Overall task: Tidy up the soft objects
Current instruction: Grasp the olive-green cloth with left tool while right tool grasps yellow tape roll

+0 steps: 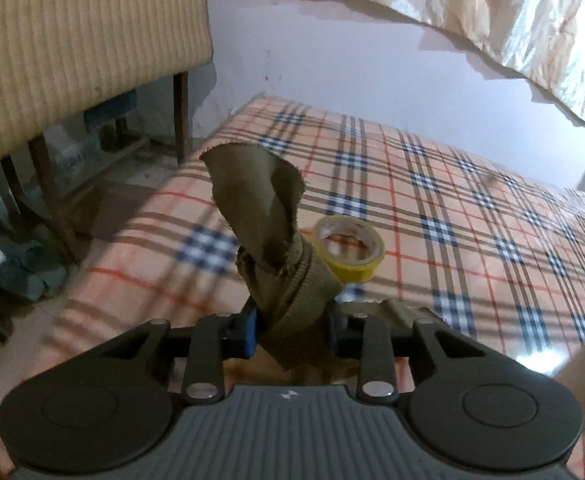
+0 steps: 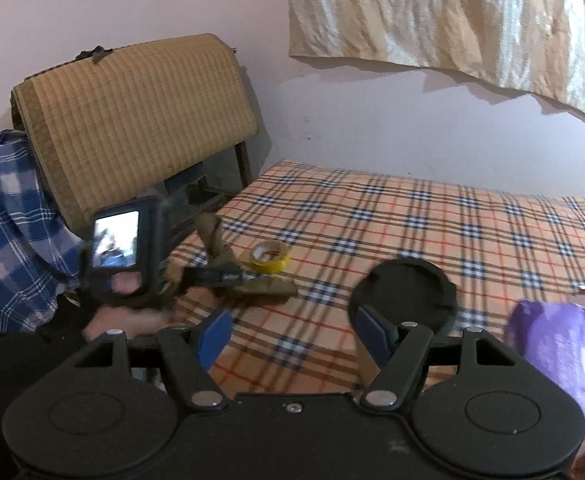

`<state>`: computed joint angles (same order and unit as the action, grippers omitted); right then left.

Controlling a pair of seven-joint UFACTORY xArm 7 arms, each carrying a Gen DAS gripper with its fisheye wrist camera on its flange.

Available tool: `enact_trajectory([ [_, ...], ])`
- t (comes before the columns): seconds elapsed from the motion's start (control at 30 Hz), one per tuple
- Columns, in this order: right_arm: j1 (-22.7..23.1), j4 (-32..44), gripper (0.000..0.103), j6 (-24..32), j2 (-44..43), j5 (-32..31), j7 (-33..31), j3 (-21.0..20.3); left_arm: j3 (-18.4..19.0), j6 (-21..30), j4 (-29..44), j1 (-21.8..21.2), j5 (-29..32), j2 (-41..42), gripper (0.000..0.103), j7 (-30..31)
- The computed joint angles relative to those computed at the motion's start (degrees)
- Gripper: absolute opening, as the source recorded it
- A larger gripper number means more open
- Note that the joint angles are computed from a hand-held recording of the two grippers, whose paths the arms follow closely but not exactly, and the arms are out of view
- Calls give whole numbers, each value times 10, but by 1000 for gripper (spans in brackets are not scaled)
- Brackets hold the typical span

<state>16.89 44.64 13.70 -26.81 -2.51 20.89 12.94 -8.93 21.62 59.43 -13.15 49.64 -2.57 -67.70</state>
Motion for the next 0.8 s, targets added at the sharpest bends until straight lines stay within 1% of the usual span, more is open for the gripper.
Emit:
enact_trajectory([
  [0.1, -41, 42, 86, -15, 48, -31, 47, 45, 0, 2, -50, 13, 2, -60, 33, 15],
  [0.17, -71, 81, 88, -19, 92, -67, 98, 77, -8, 0, -69, 29, 0, -82, 33, 24],
  [0.2, -91, 103, 88, -21, 119, -100, 134, 99, -14, 1, -76, 41, 9, -89, 33, 21],
  [0.23, -114, 124, 88, -19, 142, -142, 175, 123, -20, -2, -85, 53, 23, -95, 33, 15],
  [0.27, -139, 149, 88, -12, 170, -197, 224, 150, -22, -8, -93, 64, 31, -98, 33, 10],
  [0.3, -153, 176, 88, -2, 201, -252, 267, 171, -22, -15, -99, 71, 25, -98, 33, 7],
  [0.37, -156, 225, 88, 29, 260, -360, 341, 187, -18, -39, -102, 80, 2, -92, 33, 10],
  [0.43, -131, 277, 88, 62, 323, -454, 410, 176, -20, -56, -99, 90, -7, -88, 33, 13],
  [0.53, -88, 341, 88, 101, 397, -499, 448, 145, -29, -63, -89, 102, -1, -83, 33, 7],
  [0.7, -20, 444, 89, 141, 495, -537, 451, 88, -30, -83, -91, 108, -9, -81, 33, 25],
  [0.73, -9, 460, 89, 147, 508, -539, 452, 77, -28, -90, -93, 109, -15, -82, 33, 26],
  [0.8, 5, 492, 89, 153, 538, -521, 439, 65, -23, -103, -98, 109, -39, -83, 33, 38],
])
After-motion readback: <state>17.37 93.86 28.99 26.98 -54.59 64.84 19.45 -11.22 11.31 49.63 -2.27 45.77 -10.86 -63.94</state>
